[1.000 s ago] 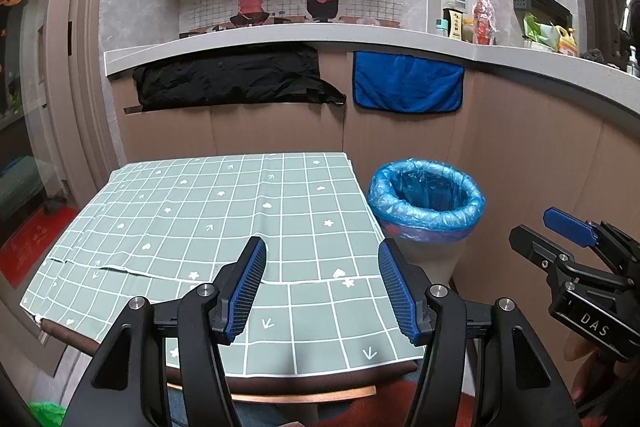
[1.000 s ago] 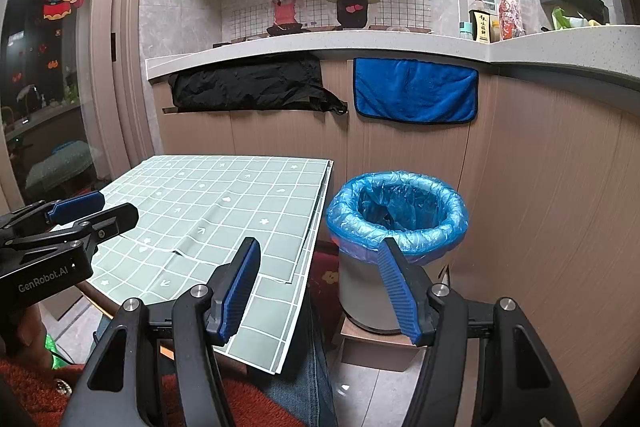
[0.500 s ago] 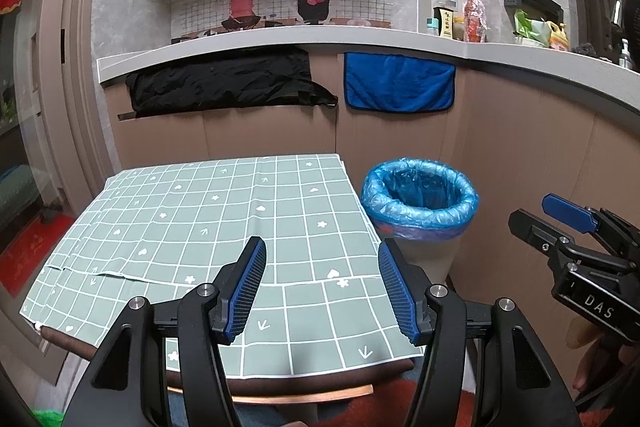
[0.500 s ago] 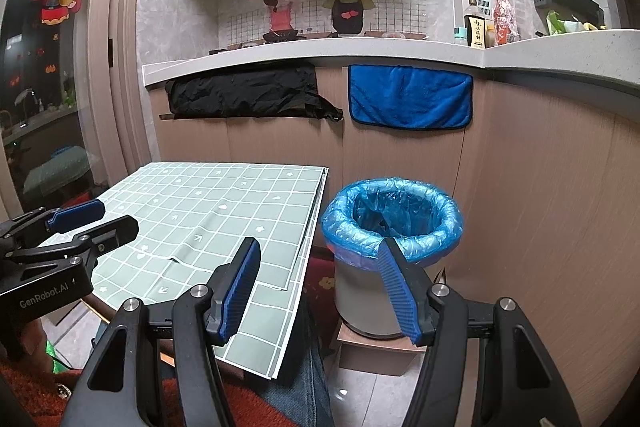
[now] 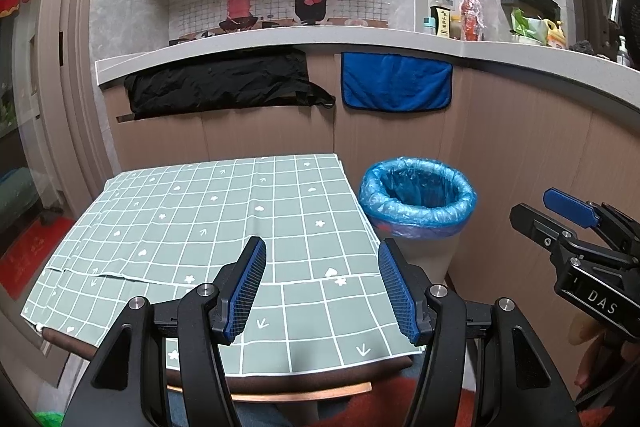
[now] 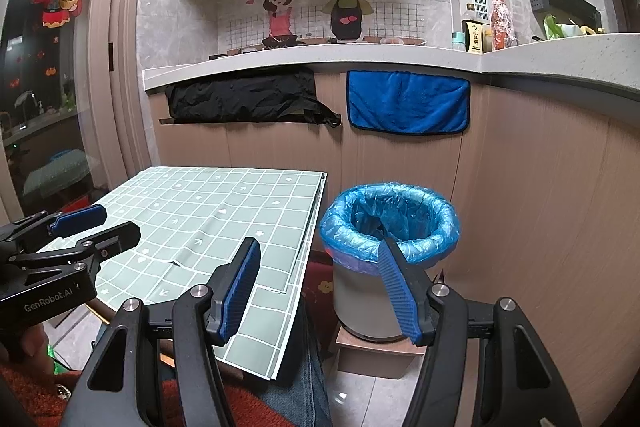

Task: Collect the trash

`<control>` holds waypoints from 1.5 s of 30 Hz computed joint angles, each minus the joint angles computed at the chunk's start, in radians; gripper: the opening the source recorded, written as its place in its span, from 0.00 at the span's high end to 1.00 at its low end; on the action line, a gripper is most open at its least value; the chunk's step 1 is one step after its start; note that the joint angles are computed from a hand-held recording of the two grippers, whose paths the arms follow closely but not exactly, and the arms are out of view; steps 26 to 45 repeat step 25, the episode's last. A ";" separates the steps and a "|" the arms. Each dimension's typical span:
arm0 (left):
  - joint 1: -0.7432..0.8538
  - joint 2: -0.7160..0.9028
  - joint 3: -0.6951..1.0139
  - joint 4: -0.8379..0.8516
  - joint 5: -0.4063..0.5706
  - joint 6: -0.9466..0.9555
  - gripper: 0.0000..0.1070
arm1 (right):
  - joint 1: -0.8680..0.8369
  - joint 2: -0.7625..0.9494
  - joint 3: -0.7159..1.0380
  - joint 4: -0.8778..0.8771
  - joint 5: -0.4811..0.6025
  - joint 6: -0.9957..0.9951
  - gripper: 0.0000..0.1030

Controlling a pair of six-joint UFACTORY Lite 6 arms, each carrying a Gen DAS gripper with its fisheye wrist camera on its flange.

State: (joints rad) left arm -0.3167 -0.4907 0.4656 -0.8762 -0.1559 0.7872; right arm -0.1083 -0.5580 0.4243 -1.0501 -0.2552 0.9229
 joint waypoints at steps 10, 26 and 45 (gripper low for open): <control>-0.006 -0.003 0.005 -0.089 -0.001 0.094 0.45 | -0.012 -0.007 0.005 -0.077 -0.008 0.073 0.43; 0.010 0.006 0.011 -0.037 0.012 0.033 0.45 | -0.029 0.028 0.028 -0.120 -0.026 0.102 0.43; 0.010 0.006 0.011 -0.037 0.012 0.033 0.45 | -0.029 0.028 0.028 -0.120 -0.026 0.102 0.43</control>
